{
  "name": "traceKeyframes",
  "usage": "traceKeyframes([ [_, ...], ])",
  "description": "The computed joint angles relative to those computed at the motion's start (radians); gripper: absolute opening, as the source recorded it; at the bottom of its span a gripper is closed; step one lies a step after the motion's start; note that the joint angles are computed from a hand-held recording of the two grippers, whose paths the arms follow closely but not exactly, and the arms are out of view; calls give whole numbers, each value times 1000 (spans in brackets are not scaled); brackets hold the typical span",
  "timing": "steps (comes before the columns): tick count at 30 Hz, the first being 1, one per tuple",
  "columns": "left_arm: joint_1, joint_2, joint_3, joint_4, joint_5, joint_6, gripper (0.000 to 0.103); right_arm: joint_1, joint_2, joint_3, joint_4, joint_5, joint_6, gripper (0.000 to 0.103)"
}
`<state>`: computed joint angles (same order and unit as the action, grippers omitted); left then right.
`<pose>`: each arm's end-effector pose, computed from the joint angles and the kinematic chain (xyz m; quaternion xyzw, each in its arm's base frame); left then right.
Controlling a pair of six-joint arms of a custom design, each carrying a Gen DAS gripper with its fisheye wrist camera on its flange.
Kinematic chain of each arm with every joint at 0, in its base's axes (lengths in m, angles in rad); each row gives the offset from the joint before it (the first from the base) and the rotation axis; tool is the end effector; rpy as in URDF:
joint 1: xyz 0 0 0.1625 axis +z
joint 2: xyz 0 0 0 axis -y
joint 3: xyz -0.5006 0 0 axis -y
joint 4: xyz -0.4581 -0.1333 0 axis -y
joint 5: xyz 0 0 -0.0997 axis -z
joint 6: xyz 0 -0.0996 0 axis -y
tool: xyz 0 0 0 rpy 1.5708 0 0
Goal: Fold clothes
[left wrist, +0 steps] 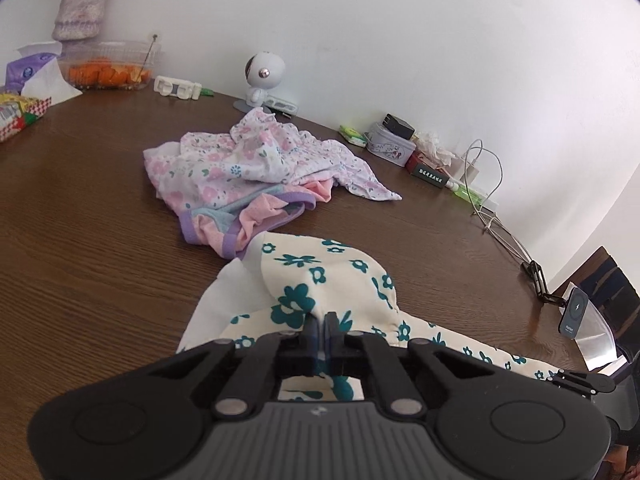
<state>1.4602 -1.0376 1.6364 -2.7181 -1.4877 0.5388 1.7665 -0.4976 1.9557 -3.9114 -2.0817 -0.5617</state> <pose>0.0558 -0.7806 0.3027 0.2962 0.9151 -0.2559 0.0966 0.2039 -0.5935 -0.0319 0.2232 -0.8528 0.3647 0.2999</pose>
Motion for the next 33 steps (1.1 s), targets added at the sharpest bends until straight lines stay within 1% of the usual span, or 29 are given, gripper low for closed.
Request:
traceKeyframes([
  [3, 2, -12, 12, -19, 34, 4, 1, 0, 0, -1, 3, -2, -1, 31],
  [5, 15, -6, -5, 16, 14, -30, 2, 0, 1, -1, 0, -1, -1, 31],
  [6, 21, -3, -15, 37, -1, -53, 7, 0, 1, 0, -1, 0, -1, 31],
  [7, 28, 0, -25, 57, -16, -76, 24, 0, 2, 0, -3, 0, 0, 31],
  [8, 32, 2, -31, 71, -34, -91, 36, 0, 4, -1, -5, -1, -1, 31],
  [9, 34, 3, -31, 73, -43, -99, 54, 0, 4, -2, -6, -3, -1, 31],
  [10, 32, 2, -28, 69, -42, -102, 61, 1, 5, -2, -7, -4, -2, 31],
  [12, 34, 6, -32, 82, -58, -111, 61, 2, 5, -1, -6, -5, -1, 31],
  [14, 34, 18, -47, 114, -58, -132, 59, 2, 5, -2, -7, -6, -1, 31],
  [15, 34, 26, -52, 126, -55, -137, 54, 2, 6, -1, -8, -6, -1, 31],
  [16, 34, 35, -60, 141, -51, -142, 46, 2, 6, -1, -9, -6, -1, 31],
  [17, 36, 44, -67, 153, -52, -148, 42, 2, 6, -1, -10, -6, -1, 31],
  [18, 38, 53, -75, 163, -54, -154, 31, 2, 7, -1, -11, -6, 0, 31],
  [19, 40, 60, -80, 169, -59, -160, 16, 2, 7, -1, -12, -6, 0, 31],
  [20, 44, 65, -86, 178, -74, -167, 7, 0, 5, -3, -9, -4, -1, 31],
  [21, 47, 62, -81, 169, -91, -166, 2, 1, 6, -3, -10, -4, -1, 31],
  [24, 53, 42, -51, 118, -136, -153, 1, 0, 5, -1, -10, -4, -2, 31],
  [27, 55, 9, -10, 68, -158, -134, 1, -1, 4, 1, -9, -1, -3, 31],
  [30, 55, -3, 15, 43, -130, -124, 1, -3, 2, 3, -9, 4, -2, 31],
  [33, 60, 16, -2, 51, -96, -151, 2, -5, 2, 5, -12, 7, -1, 31],
])
